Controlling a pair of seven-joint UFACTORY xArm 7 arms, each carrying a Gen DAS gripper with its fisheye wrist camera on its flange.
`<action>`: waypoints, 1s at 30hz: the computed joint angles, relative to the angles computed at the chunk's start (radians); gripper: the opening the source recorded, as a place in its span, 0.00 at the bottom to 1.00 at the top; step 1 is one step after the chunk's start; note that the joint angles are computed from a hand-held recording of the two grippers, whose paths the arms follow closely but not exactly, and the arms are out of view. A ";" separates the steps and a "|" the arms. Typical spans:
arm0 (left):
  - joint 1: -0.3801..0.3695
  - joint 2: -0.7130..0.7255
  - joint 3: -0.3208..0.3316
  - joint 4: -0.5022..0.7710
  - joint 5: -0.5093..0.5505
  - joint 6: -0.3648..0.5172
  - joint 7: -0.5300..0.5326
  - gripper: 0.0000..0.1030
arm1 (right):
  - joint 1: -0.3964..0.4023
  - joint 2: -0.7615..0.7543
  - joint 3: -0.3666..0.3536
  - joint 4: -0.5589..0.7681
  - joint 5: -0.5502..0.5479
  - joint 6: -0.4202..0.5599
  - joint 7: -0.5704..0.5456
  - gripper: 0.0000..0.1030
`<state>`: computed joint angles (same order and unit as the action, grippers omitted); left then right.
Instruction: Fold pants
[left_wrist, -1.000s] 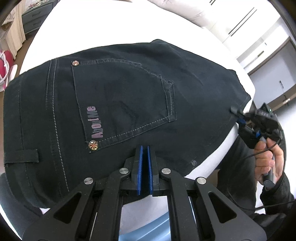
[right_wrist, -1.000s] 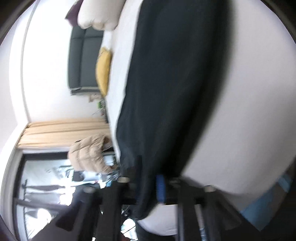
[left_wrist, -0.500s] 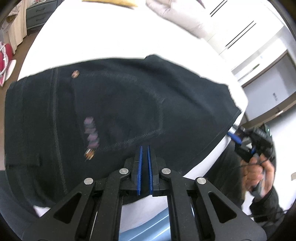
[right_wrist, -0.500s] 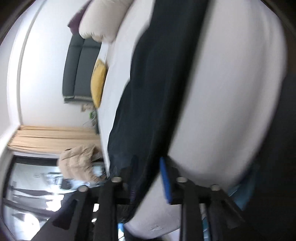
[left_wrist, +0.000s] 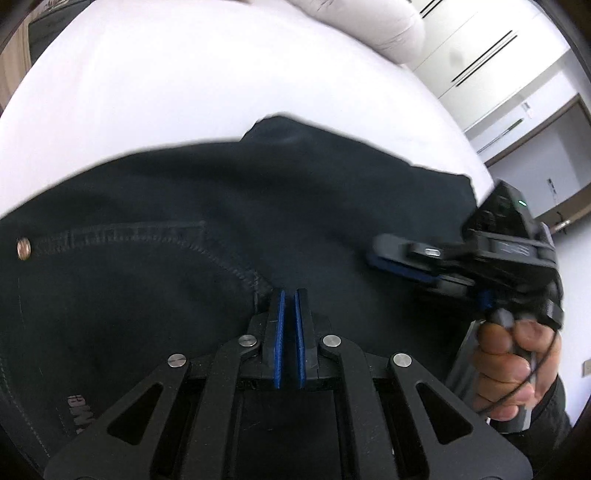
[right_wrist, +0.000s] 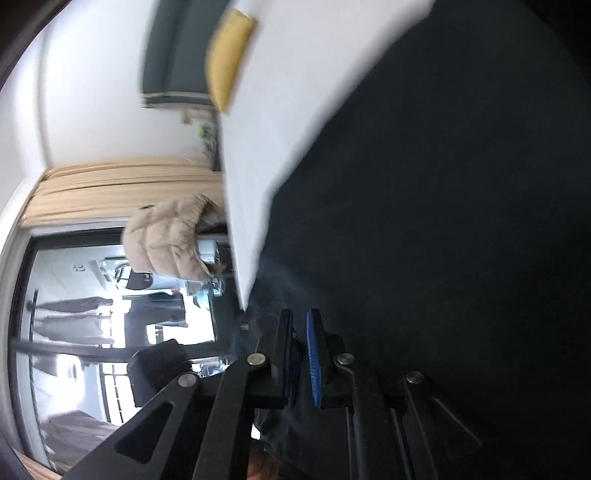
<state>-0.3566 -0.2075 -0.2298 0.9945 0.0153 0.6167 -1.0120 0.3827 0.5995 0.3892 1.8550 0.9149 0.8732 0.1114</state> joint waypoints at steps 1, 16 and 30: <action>-0.002 -0.009 0.002 -0.017 -0.007 -0.012 0.005 0.04 | 0.019 0.027 -0.015 0.028 -0.033 0.016 0.039 0.00; 0.008 -0.021 -0.016 -0.065 -0.021 -0.070 -0.016 0.04 | -0.117 0.166 -0.209 0.275 -0.286 -0.170 0.260 0.00; -0.007 -0.007 -0.020 -0.033 0.032 -0.039 -0.072 0.04 | -0.159 -0.039 -0.056 -0.001 -0.285 -0.207 0.142 0.04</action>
<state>-0.3633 -0.2144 -0.2493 0.9613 0.0471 0.5779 -1.0835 0.2241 0.5605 0.3335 1.8536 0.6298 0.6664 0.2534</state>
